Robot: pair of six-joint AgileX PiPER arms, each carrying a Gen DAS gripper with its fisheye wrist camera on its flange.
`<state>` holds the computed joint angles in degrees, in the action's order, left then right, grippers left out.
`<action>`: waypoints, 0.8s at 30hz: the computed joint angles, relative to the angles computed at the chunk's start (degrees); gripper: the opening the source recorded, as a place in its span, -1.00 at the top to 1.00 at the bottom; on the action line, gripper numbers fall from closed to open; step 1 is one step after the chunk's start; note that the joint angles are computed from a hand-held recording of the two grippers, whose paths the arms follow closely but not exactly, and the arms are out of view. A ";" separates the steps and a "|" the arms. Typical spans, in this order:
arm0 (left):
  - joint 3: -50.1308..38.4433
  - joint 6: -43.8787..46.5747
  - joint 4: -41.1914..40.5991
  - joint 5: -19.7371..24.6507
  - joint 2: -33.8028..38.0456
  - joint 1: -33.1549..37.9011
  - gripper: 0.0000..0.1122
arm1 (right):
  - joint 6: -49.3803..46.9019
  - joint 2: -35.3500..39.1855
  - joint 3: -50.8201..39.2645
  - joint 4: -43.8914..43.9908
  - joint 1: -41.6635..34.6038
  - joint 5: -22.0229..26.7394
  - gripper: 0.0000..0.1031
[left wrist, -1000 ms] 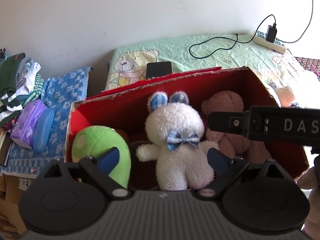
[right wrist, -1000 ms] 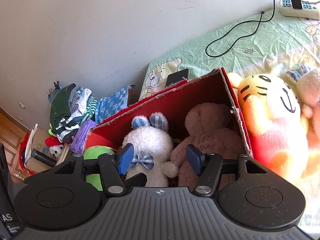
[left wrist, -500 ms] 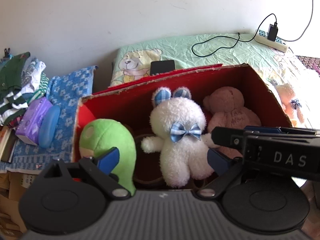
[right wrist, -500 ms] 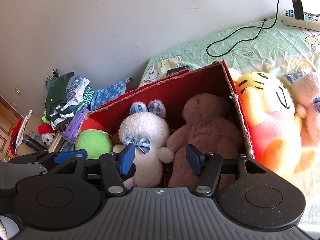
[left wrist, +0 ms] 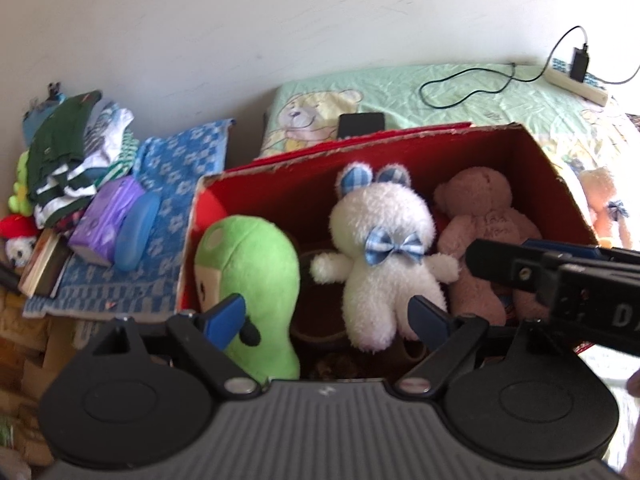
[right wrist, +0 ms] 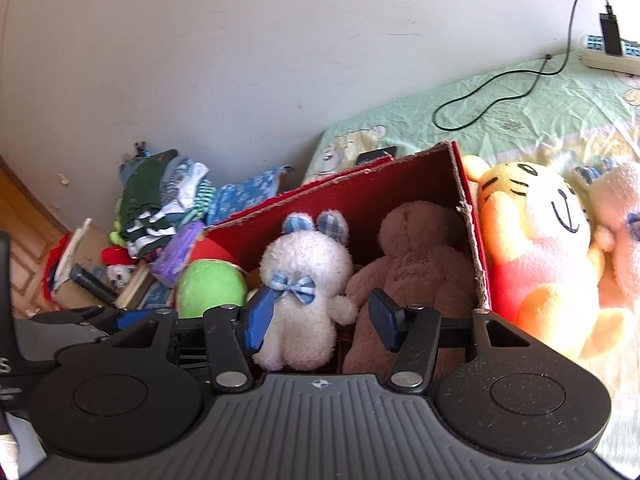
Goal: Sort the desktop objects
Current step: 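Withdraw the right gripper from the box toward the second white bunny, then close the right gripper on the white bunny with the blue bow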
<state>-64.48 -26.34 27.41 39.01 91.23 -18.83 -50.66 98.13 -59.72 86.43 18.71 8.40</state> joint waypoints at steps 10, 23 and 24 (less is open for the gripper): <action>-1.40 -13.48 6.64 8.55 -0.71 -7.28 -0.50 | -16.08 -5.60 6.47 8.71 -7.74 13.25 -0.10; -5.65 -24.92 12.81 14.74 -1.04 -21.63 -0.57 | -19.50 -12.21 17.36 7.45 -31.12 35.20 -0.10; -5.97 -25.38 13.16 14.24 -0.87 -22.89 -0.60 | -19.05 -12.48 18.16 6.47 -33.39 35.73 -0.10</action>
<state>-70.45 -51.71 40.57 53.26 90.36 -41.72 -69.71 85.65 -41.57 92.90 -14.68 44.13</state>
